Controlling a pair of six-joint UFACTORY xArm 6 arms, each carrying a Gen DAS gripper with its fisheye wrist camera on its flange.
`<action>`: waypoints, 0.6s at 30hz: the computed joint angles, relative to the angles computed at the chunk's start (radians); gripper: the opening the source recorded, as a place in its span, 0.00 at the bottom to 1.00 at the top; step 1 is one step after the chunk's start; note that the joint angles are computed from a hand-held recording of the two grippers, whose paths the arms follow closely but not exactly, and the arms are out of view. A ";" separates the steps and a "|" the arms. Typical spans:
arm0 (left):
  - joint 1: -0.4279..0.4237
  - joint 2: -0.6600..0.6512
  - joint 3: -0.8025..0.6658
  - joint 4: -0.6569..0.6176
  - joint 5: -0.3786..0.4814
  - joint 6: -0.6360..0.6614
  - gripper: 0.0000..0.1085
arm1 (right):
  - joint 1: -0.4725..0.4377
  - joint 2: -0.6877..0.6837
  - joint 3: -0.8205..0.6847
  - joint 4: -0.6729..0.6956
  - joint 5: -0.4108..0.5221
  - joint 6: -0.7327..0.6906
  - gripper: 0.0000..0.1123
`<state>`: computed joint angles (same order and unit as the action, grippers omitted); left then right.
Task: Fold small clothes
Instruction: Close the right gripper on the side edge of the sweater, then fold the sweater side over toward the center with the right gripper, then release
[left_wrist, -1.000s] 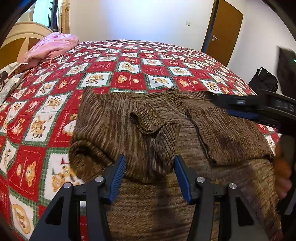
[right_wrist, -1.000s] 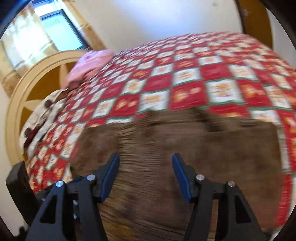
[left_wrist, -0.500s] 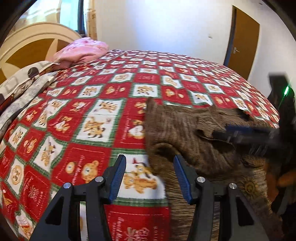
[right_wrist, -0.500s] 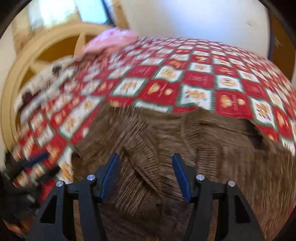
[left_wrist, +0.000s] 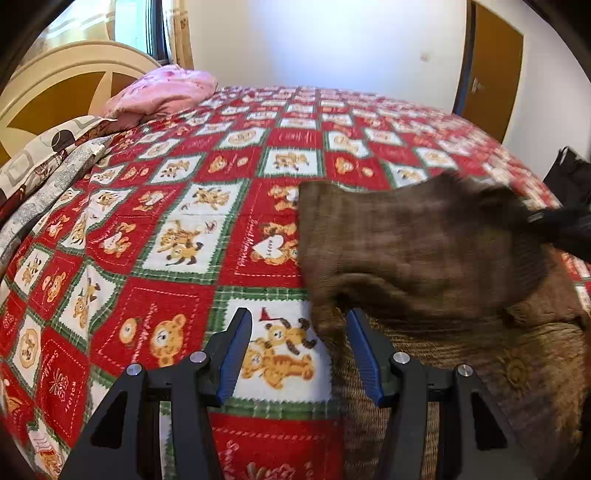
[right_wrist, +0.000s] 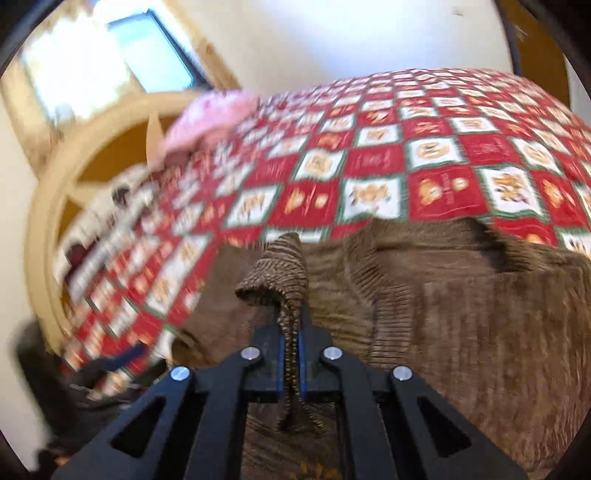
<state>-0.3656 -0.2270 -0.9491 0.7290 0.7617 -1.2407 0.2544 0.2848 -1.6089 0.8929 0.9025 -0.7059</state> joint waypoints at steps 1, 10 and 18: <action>0.004 0.022 -0.017 -0.018 -0.001 0.010 0.51 | -0.014 -0.002 0.001 0.015 0.010 0.004 0.07; 0.001 0.087 -0.070 -0.042 0.067 -0.001 0.52 | -0.074 0.104 -0.023 -0.032 -0.012 0.177 0.11; -0.021 0.065 -0.069 -0.021 0.098 -0.008 0.52 | -0.051 0.040 0.048 -0.168 -0.175 0.233 0.11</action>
